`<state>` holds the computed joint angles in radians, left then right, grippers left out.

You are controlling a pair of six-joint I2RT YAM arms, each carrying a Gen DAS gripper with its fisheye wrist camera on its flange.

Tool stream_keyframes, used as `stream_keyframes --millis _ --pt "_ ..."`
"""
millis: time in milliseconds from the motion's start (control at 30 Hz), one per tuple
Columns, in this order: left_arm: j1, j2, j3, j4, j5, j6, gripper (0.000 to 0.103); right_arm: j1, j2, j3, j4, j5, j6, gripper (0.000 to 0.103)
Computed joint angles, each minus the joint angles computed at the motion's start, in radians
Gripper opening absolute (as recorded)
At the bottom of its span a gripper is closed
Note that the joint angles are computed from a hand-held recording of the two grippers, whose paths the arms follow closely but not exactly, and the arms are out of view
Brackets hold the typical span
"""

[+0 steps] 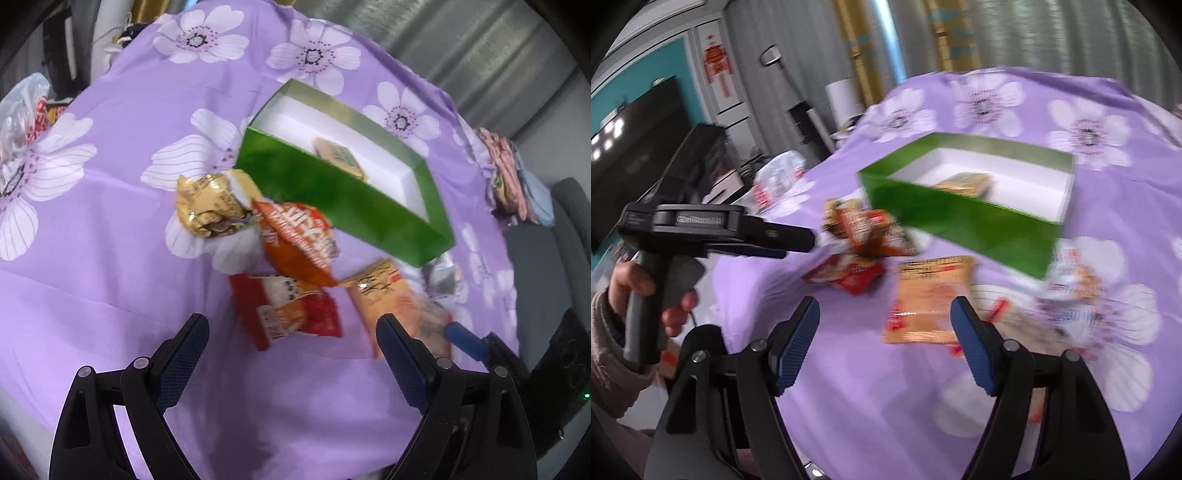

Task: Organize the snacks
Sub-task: 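Move the left gripper back toward the remaining snack packets, then grasp the red snack bag with the left gripper and lift it toward the box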

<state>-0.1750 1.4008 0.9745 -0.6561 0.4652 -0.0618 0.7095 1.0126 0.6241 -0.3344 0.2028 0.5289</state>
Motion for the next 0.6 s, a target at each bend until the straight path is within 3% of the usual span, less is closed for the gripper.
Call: stream_keyframes --millis 233,500,600 --pt "-0.009 0.003 -0.055 0.084 -0.024 0.054 0.092 0.010 0.262 0.081 0.147 -0.097 -0.054 0.071" --pt "0.035 0.055 -0.051 0.096 0.044 0.085 0.092 -0.037 0.407 0.167 0.155 -0.135 -0.080 0.061" --pt "0.039 0.089 -0.032 0.094 0.073 0.082 0.083 -0.055 0.462 0.208 0.137 -0.150 -0.083 0.059"
